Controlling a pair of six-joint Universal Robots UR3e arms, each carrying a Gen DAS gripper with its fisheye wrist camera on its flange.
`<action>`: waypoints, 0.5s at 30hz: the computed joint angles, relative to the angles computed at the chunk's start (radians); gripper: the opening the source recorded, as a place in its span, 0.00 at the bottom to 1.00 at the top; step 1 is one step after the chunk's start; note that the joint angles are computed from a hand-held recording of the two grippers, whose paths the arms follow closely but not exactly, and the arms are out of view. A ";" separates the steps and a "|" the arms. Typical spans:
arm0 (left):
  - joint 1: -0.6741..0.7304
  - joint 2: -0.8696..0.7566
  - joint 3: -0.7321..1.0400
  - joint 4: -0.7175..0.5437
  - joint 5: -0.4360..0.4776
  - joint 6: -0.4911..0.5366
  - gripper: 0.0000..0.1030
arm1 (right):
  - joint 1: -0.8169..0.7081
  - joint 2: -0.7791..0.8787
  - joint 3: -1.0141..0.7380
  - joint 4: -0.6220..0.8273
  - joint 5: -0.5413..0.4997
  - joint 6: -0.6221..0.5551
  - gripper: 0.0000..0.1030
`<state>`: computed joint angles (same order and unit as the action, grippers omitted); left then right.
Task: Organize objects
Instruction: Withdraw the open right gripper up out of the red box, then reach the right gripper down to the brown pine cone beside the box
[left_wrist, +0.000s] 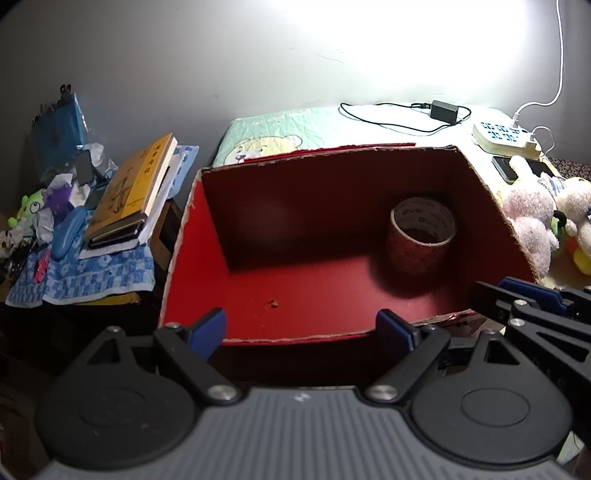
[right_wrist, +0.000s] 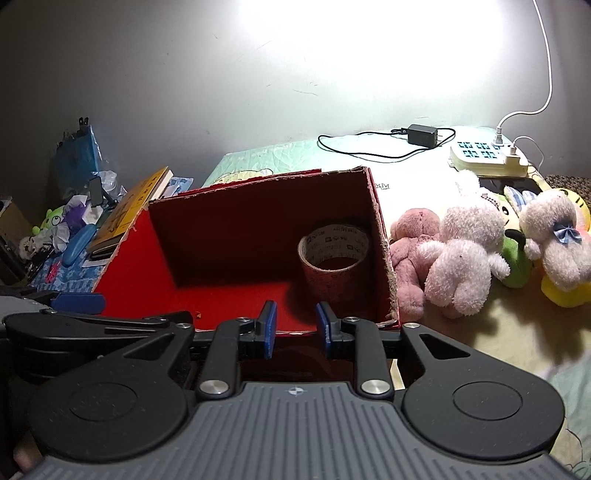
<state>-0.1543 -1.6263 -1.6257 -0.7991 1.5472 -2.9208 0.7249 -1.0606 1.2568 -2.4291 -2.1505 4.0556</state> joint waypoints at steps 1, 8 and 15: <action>0.003 0.007 -0.006 -0.001 -0.003 0.001 0.86 | 0.000 -0.003 0.006 -0.008 0.004 0.003 0.25; 0.018 0.044 -0.038 -0.018 -0.023 0.008 0.86 | 0.012 -0.013 0.026 -0.020 0.010 0.018 0.25; 0.016 0.049 -0.066 -0.053 -0.026 0.017 0.85 | 0.017 -0.028 0.067 -0.012 0.042 0.054 0.25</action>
<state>-0.1380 -1.5776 -1.6915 -0.8520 1.5216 -2.9039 0.7417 -1.0889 1.3237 -2.4415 -2.1080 4.1098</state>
